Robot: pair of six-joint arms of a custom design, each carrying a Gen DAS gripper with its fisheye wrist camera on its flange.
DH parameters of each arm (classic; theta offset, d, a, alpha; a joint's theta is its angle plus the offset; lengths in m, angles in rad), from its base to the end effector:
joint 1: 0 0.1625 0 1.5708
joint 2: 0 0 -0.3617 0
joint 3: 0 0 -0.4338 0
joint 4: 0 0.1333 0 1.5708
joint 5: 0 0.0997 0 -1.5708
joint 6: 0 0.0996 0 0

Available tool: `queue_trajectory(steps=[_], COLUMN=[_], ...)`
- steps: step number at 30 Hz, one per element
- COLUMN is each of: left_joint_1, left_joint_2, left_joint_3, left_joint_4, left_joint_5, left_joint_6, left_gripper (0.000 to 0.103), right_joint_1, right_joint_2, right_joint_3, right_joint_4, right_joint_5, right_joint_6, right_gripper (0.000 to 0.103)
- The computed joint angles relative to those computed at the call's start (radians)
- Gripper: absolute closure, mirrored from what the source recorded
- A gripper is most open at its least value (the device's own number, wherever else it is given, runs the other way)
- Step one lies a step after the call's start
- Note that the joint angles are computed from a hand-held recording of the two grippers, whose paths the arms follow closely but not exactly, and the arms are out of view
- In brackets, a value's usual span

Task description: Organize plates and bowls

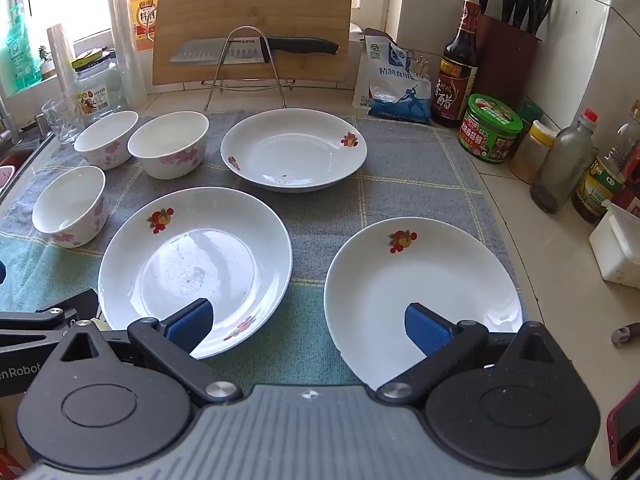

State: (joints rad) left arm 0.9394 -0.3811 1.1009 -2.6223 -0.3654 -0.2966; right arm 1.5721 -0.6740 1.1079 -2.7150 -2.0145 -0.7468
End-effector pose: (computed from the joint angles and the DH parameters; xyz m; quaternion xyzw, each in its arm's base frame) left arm -0.2705 -0.7534 0.0099 0.0431 0.8167 -0.3718 0.4391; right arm 0.0916 -0.8103 0.2027 0.2630 -0.8793 0.2408 0.3157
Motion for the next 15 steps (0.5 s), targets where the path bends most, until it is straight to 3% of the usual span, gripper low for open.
queue_trajectory(steps=[15], left_joint_1=[-0.01], left_joint_2=[-0.005], left_joint_3=[-0.007], left_joint_4=[0.029], left_joint_5=[0.006], left_joint_6=[-0.023], left_gripper=[0.001], right_joint_1=[0.003], right_joint_2=[0.003], right_joint_3=[-0.007], right_joint_4=[-0.011], right_joint_5=[0.005], right_joint_6=[-0.015], right_gripper=[0.0])
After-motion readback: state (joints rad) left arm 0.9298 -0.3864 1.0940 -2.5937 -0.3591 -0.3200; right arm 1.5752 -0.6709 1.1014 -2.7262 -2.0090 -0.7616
